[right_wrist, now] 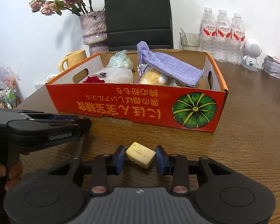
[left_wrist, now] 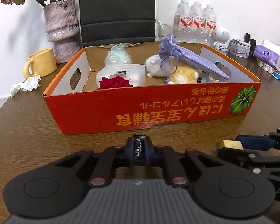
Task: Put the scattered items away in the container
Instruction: 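Grasp the second black item with the left gripper while the right grasps the yellow block, then drop the black item into the box with the left gripper while the right drops the block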
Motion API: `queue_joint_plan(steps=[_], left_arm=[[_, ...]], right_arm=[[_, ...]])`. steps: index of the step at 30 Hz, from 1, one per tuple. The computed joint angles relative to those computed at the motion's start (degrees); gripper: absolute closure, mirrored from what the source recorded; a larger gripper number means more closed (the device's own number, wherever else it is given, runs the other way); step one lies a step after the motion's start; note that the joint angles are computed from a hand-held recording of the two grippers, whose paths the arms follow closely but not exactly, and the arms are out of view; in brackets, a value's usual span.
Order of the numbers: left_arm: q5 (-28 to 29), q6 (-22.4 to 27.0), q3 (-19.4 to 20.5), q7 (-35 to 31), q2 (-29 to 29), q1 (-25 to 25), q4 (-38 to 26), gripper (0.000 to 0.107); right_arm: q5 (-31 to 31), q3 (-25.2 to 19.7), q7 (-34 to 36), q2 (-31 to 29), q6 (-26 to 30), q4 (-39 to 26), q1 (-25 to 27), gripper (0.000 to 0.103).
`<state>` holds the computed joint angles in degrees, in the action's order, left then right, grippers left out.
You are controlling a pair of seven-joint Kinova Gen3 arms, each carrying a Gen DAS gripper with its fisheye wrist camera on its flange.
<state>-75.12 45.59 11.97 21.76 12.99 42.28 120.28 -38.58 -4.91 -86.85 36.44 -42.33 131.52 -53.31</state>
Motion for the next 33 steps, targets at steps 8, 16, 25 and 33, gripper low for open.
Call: queue_joint_plan(steps=[8, 16, 25, 33], left_arm=[[-2.02, 0.80, 0.96, 3.28, -1.39, 1.01, 2.20, 0.096], [-5.70, 2.70, 4.28, 6.88, -9.65, 0.00, 6.32, 0.096], [-16.29, 3.07, 5.16, 11.67, -12.77, -7.72, 4.21, 0.096], [-21.65, -4.76, 1.76, 16.17, -7.65, -13.82, 1.18, 0.096]], right_arm=[[1.21, -0.60, -1.19, 0.11, -1.77, 0.91, 0.26, 0.069], [2.28, -1.28, -0.52, -3.04, -4.29, 3.59, 0.44, 0.069], [7.07, -0.66, 8.11, -10.21, 2.49, -2.64, 5.01, 0.069], [4.26, 2.90, 13.13, -4.68, 15.29, -17.59, 5.92, 0.069]])
